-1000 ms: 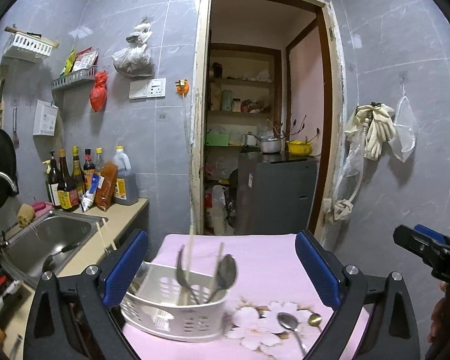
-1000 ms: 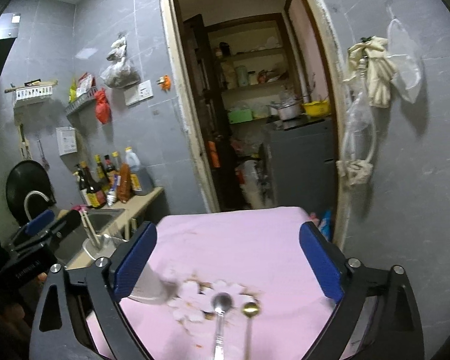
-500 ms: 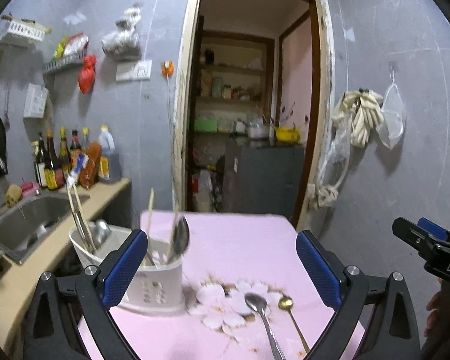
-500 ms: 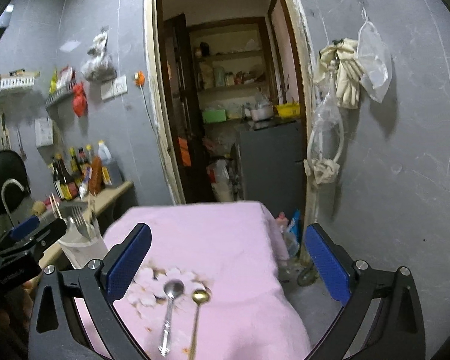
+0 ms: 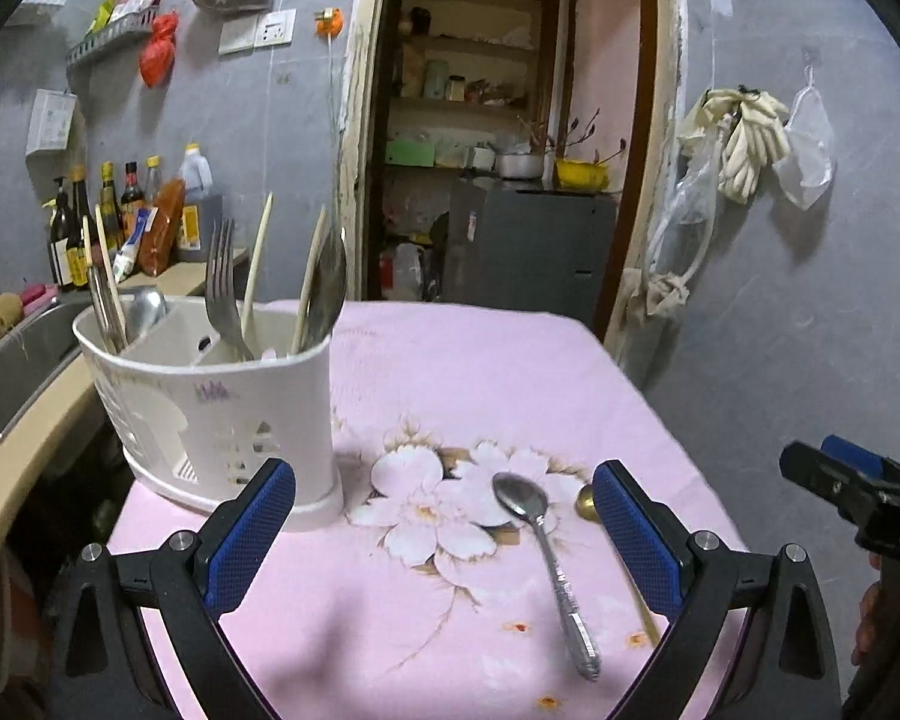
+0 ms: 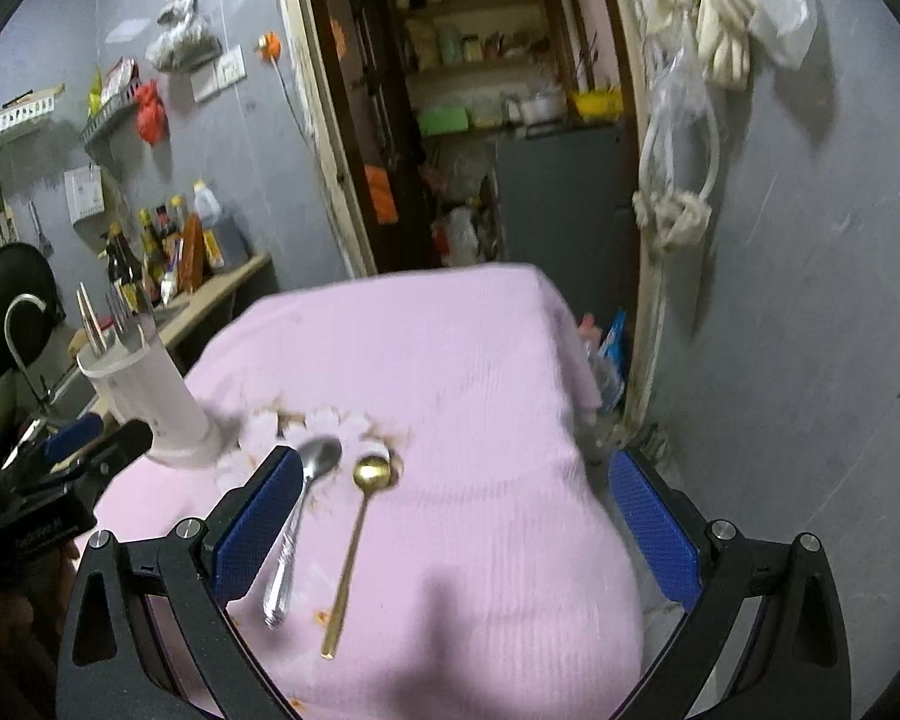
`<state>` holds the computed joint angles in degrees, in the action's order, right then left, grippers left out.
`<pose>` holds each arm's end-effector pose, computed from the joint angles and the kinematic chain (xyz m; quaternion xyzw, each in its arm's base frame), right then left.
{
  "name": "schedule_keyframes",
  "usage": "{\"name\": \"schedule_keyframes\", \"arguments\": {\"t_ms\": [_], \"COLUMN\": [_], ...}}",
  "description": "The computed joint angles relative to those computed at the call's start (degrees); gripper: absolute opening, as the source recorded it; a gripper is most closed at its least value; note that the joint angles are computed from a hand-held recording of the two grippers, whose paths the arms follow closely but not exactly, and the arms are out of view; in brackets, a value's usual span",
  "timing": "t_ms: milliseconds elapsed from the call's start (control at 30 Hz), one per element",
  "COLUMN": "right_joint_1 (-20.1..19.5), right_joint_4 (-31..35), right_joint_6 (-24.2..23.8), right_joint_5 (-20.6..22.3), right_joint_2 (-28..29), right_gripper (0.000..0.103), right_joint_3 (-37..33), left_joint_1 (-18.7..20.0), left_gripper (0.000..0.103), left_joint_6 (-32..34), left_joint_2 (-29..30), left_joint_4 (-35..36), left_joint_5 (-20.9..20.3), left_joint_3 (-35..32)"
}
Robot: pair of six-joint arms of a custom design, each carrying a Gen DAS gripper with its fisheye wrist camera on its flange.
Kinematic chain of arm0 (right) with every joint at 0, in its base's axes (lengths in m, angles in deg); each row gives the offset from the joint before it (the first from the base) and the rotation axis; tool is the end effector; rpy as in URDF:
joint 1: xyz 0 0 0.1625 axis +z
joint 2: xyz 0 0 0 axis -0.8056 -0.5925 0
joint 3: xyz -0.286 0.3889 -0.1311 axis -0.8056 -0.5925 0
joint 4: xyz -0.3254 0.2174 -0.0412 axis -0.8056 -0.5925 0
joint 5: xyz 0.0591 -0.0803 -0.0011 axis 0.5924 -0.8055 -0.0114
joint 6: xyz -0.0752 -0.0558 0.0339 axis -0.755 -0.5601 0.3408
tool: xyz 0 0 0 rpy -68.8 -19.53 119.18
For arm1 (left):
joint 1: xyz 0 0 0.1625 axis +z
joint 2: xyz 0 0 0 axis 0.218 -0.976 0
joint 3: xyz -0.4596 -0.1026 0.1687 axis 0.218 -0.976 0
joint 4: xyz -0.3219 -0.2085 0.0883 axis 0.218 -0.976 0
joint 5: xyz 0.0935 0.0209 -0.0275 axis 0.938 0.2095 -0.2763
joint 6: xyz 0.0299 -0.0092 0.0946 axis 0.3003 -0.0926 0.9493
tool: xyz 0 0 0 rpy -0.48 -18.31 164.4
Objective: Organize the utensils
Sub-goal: 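Move both tools back toward the remaining spoons on the cloth, then grasp the silver spoon with the left tool while the right tool grasps the gold spoon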
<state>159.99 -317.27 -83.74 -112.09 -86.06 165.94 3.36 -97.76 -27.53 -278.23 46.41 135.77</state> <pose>0.1493 -0.2727 0.3111 0.0447 -0.8334 0.4595 0.3038 -0.3408 -0.3212 0.1147 0.2742 0.8410 -0.4044 0.2322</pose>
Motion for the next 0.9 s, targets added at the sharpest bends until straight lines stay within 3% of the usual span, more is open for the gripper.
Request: {"name": "schedule_keyframes", "arguments": {"t_ms": [200,267,300,633,900], "right_joint_1": [-6.6,-8.6,-9.6,-16.1,-17.7], "right_joint_4": [-4.6,-5.4,-4.7,8.2,20.6], "right_joint_6": [-2.3,-4.1,-4.6,-6.8,-10.7], "right_joint_5": [7.5,10.0,11.1,21.4,26.2], "right_joint_2": [3.7,4.6,4.5,1.2,-0.7], "right_gripper": [0.098,0.091,0.082,0.046,0.035], "right_joint_3": [1.9,1.9,1.8,-1.2,-6.1], "left_joint_1": [3.0,3.9,4.4,10.3,16.6], "left_gripper": [0.1,0.1,0.099,0.065,0.039], "left_joint_6": [3.0,5.1,6.3,12.8,10.5], "left_joint_2": [3.4,4.5,5.1,7.1,6.7], "left_joint_4": [-4.1,-6.3,-7.2,-6.4,0.0], "left_joint_5": [-2.2,-3.3,-4.0,-13.5,-22.9], "left_joint_3": [-0.6,-0.9,-1.2,-6.2,-10.5]}}
